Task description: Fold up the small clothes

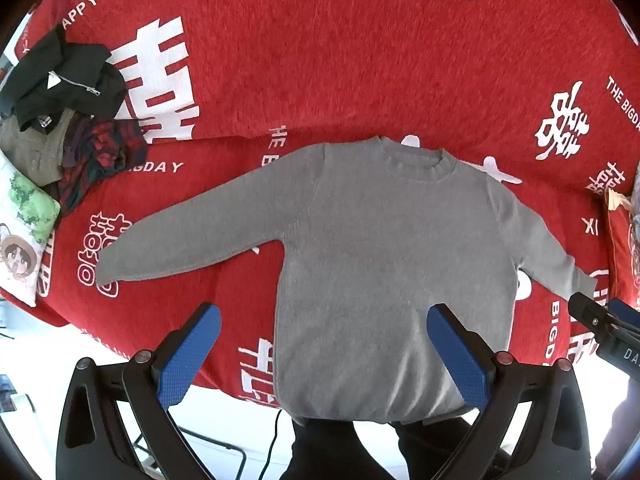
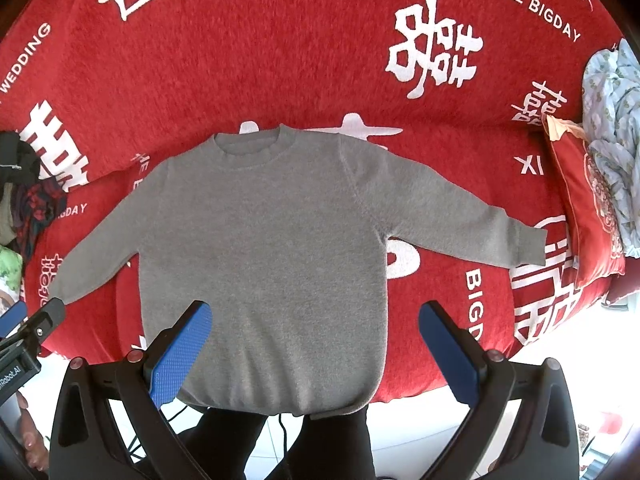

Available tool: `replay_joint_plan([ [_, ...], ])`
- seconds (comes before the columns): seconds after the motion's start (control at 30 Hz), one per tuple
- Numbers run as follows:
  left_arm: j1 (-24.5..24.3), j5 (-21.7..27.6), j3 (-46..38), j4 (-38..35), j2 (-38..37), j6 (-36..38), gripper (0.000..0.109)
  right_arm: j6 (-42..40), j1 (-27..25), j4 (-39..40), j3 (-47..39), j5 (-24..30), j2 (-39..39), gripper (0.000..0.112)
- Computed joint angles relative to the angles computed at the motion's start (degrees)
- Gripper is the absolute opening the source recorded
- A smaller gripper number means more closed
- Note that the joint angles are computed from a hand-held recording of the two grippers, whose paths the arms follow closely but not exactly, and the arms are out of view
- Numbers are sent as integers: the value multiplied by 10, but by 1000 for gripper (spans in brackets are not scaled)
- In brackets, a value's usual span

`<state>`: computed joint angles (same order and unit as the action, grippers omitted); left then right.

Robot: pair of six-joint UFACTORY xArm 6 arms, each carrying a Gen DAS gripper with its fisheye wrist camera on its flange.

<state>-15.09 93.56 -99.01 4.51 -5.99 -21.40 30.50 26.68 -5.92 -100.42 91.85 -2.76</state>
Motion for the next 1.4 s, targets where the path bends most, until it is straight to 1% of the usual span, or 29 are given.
replay_joint_plan([
  [0.43, 2, 4, -7, -4, 7, 4, 103, 3, 0, -1, -9, 6, 7, 103],
  [0.83, 8, 5, 4, -15, 6, 0, 103, 0, -1, 1, -7, 12, 8, 103],
  [1.07, 10, 6, -2, -18, 11, 3, 103, 1, -3, 3, -8, 8, 11, 103],
  [1.4, 18, 9, -13, -31, 24, 0, 103, -3, -1, 0, -42, 26, 38, 103],
])
